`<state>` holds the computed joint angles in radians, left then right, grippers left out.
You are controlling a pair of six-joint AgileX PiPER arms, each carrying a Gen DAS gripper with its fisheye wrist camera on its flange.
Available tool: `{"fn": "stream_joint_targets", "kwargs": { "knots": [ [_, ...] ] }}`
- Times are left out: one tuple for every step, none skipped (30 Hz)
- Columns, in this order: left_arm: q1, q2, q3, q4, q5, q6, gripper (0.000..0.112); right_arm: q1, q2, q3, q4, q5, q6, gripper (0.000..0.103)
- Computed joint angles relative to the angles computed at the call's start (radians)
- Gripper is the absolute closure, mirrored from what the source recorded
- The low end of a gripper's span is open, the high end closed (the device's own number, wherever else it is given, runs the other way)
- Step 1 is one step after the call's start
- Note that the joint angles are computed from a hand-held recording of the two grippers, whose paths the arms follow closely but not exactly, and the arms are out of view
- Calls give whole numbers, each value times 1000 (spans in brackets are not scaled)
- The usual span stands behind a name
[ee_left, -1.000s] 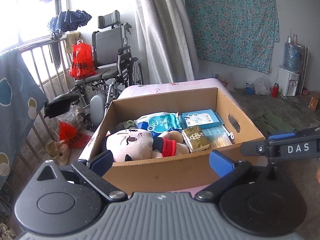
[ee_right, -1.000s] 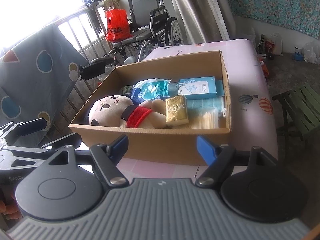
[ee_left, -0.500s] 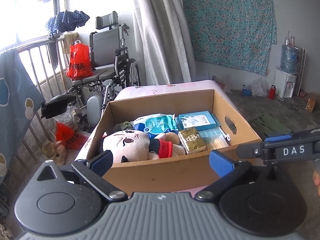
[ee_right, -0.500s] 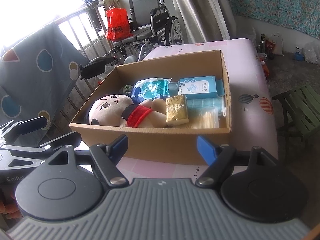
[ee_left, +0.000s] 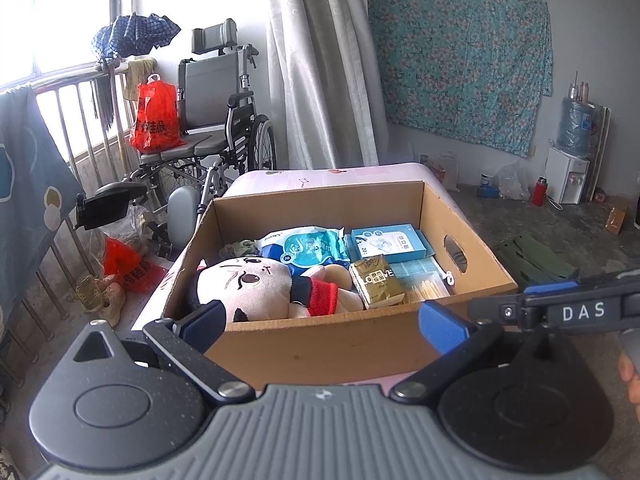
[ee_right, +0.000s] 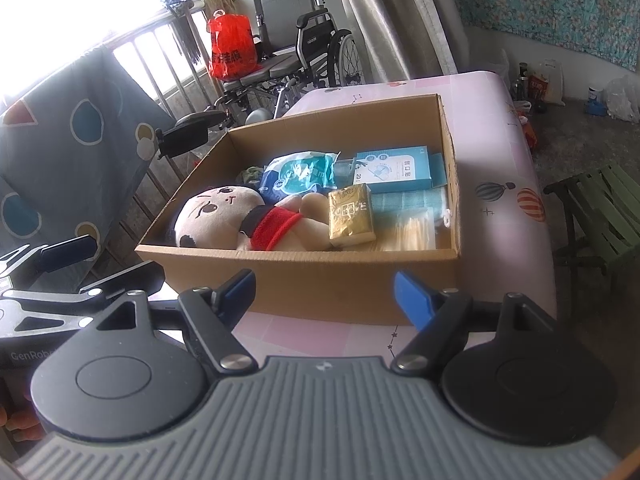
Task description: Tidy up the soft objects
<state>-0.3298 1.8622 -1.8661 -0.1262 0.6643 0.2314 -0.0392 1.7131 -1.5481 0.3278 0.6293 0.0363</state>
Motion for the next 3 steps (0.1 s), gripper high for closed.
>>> {"fn": "stream_joint_targets", "kwargs": {
  "knots": [
    [5,-3,6,-21,-4,21,9,0,0,0,1,0,-1,26],
    [7,-4,8,-30,-4,30,9,1,0,0,-2,-1,3,26],
    [6,-2,3,-24,2,25,9,1,0,1,-3,-2,6,26]
  ]
}}
